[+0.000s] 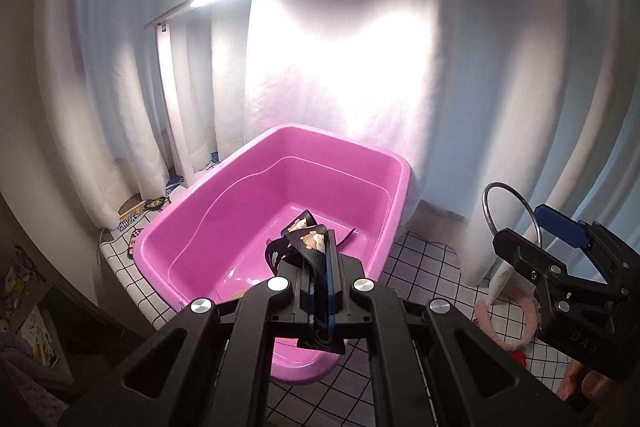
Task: Organize jewelry
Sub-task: 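Carry the lanyard with the left tool while the right tool carries the ring to the tub, then open the left tool releasing the lanyard while the right tool drops the ring into the tub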
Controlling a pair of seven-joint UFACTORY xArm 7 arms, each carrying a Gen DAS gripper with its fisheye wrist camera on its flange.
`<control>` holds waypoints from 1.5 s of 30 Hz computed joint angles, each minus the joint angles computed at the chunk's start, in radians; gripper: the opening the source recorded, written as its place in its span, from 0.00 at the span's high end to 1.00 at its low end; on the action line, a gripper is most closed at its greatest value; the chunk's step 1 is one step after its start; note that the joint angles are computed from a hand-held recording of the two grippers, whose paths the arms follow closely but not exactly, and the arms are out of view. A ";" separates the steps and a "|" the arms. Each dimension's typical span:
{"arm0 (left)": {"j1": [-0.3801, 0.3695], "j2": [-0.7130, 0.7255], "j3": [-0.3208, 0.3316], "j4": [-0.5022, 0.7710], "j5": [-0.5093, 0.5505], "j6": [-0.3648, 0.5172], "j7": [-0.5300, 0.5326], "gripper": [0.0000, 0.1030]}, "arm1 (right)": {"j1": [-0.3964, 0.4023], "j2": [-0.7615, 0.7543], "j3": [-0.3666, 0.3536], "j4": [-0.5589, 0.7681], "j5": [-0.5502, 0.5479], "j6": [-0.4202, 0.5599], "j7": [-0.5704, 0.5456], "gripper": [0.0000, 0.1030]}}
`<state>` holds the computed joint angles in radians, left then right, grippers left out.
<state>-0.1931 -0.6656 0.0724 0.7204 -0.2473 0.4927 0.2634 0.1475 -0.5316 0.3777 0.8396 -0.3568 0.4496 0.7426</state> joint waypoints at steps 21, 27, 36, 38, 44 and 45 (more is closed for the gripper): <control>0.144 0.504 0.016 0.296 -0.135 0.092 0.132 0.96 | 0.165 0.700 -0.124 0.605 -0.012 0.176 -0.216 0.32; 0.192 0.583 -0.015 0.355 -0.113 0.152 0.098 0.96 | 0.215 0.806 -0.177 0.716 0.097 0.269 -0.305 0.32; 0.238 0.680 -0.036 0.459 -0.065 0.278 0.040 0.95 | 0.268 0.947 -0.245 0.905 0.220 0.474 -0.375 0.32; 0.246 0.697 -0.039 0.484 -0.081 0.314 0.043 0.95 | 0.268 0.976 -0.250 0.947 0.244 0.521 -0.388 0.32; 0.249 0.709 -0.051 0.503 -0.036 0.336 0.017 0.92 | 0.284 1.020 -0.270 1.024 0.251 0.598 -0.392 0.32; 0.250 0.713 -0.051 0.508 -0.032 0.342 0.010 0.92 | 0.285 1.023 -0.271 1.031 0.253 0.605 -0.392 0.31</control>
<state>0.0565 0.0471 0.0215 1.2286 -0.2795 0.8345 0.2735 0.4320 0.4918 0.1068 1.8704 -0.1036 1.0545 0.3506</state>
